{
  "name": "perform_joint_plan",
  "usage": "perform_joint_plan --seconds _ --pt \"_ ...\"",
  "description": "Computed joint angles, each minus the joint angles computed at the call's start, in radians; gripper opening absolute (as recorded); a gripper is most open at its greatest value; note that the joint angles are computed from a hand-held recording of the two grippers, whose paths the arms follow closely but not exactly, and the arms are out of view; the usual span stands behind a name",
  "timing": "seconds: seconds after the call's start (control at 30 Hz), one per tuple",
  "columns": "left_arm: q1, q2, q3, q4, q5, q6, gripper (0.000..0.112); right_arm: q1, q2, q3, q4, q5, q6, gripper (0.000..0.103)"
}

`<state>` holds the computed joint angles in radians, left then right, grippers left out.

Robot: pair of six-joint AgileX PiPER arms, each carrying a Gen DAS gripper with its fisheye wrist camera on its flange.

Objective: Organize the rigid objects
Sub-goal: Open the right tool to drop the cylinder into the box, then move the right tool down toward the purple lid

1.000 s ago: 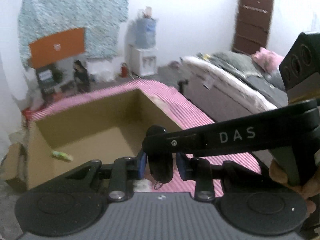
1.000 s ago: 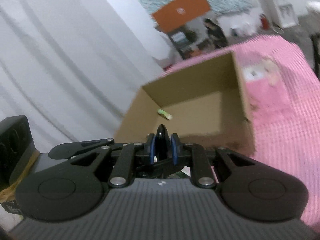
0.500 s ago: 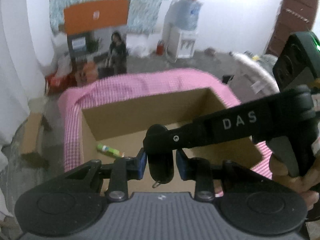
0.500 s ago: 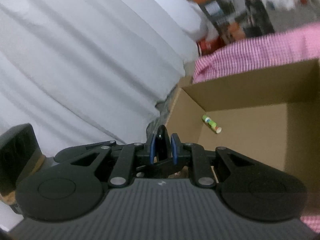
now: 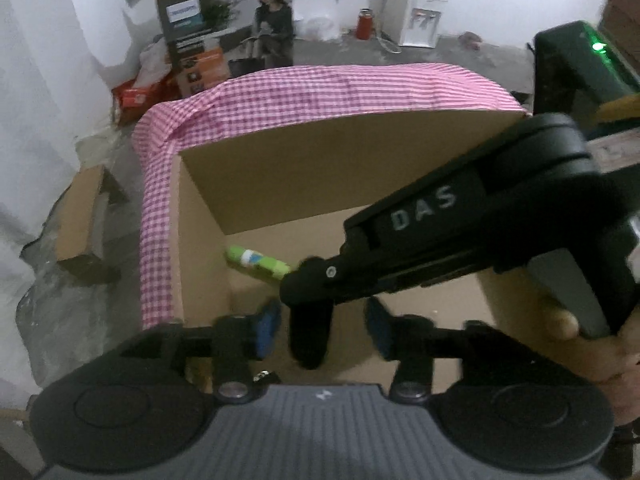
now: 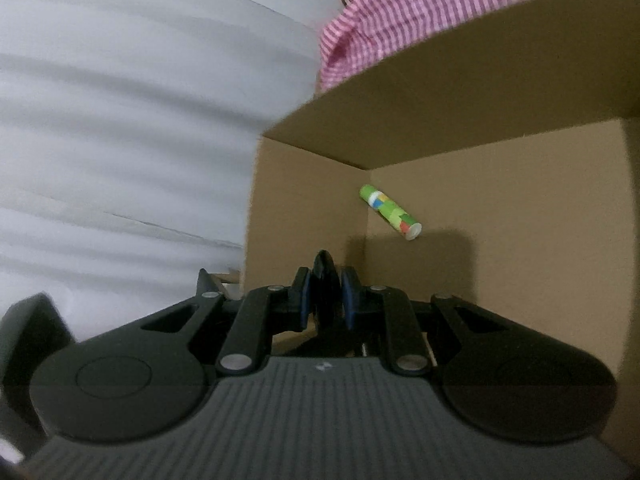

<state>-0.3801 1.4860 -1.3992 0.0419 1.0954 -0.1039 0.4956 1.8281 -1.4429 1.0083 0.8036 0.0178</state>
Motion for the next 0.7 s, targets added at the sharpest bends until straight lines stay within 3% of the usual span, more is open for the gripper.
perform_joint_plan --seconds 0.2,0.43,0.7 --pt "-0.018 -0.022 0.013 0.035 -0.012 -0.034 0.063 -0.003 0.079 -0.033 0.024 0.019 0.018 0.018" --pt "-0.017 -0.090 0.029 0.016 -0.021 -0.046 0.067 0.008 0.049 -0.008 -0.002 -0.018 0.025 0.028" --pt "-0.033 -0.293 0.071 0.027 -0.035 -0.072 0.076 -0.011 -0.225 0.172 -0.029 -0.099 0.008 0.029"
